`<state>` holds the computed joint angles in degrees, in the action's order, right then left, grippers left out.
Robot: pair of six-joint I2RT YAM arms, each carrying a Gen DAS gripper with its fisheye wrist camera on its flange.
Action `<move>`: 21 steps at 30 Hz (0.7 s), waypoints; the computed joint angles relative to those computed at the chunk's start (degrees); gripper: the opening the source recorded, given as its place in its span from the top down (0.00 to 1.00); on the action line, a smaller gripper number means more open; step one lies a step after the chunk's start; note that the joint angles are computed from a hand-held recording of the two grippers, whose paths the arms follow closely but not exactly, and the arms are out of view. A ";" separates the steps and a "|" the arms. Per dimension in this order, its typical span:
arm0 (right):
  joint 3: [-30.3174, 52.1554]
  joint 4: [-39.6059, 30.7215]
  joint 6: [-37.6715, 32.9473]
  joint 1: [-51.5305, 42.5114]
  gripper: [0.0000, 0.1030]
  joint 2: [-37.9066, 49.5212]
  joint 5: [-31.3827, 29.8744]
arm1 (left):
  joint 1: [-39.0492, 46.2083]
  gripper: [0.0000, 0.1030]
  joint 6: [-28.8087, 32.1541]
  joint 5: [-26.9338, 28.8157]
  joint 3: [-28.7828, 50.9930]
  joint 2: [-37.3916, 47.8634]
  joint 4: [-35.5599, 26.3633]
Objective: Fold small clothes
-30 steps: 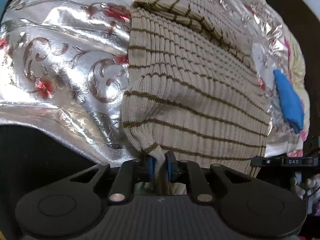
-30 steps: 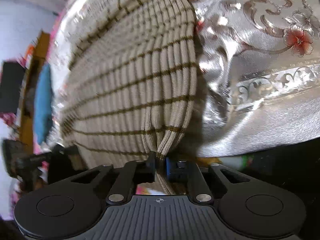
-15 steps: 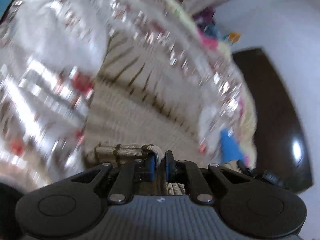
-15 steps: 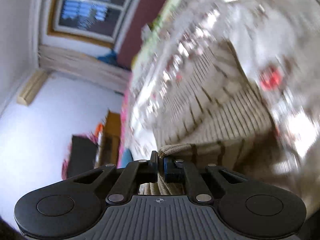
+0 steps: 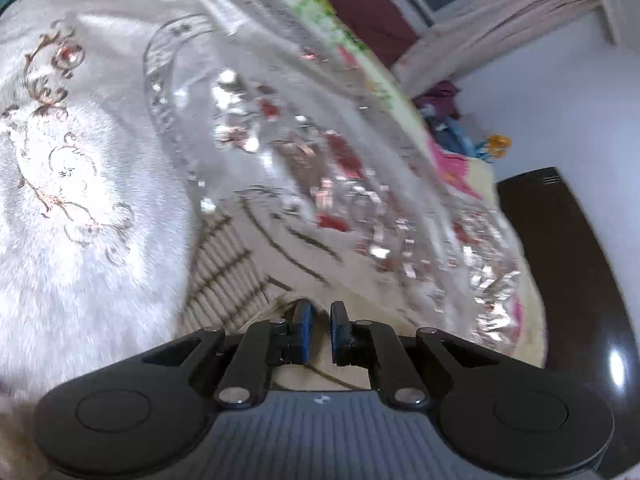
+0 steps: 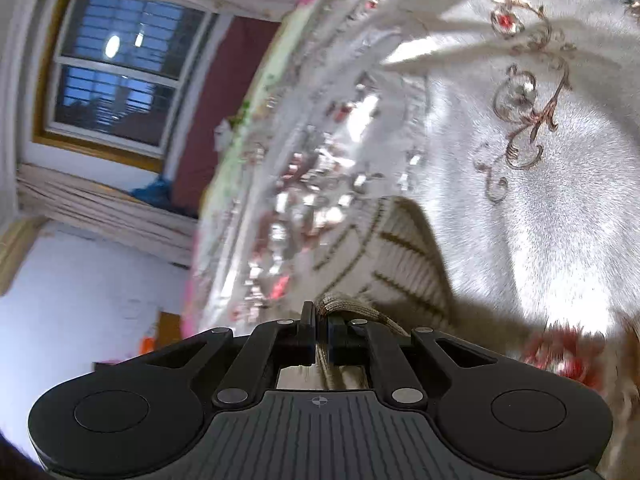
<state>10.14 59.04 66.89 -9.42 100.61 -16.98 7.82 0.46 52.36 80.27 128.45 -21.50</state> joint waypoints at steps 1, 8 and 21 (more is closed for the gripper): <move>0.90 0.66 0.05 0.22 0.94 1.87 0.33 | -0.37 0.86 -0.23 -1.02 0.26 0.85 0.61; 1.55 5.62 3.47 -2.82 0.90 7.33 -2.49 | 0.58 0.86 -1.50 -1.75 1.86 3.24 1.22; 0.54 -1.45 -1.53 -0.43 0.60 -3.21 1.24 | 3.92 0.81 0.49 -0.04 -4.57 -1.86 2.12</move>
<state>10.68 57.59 65.37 -9.85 97.40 -15.74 11.74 0.95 52.32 75.70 126.60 -19.38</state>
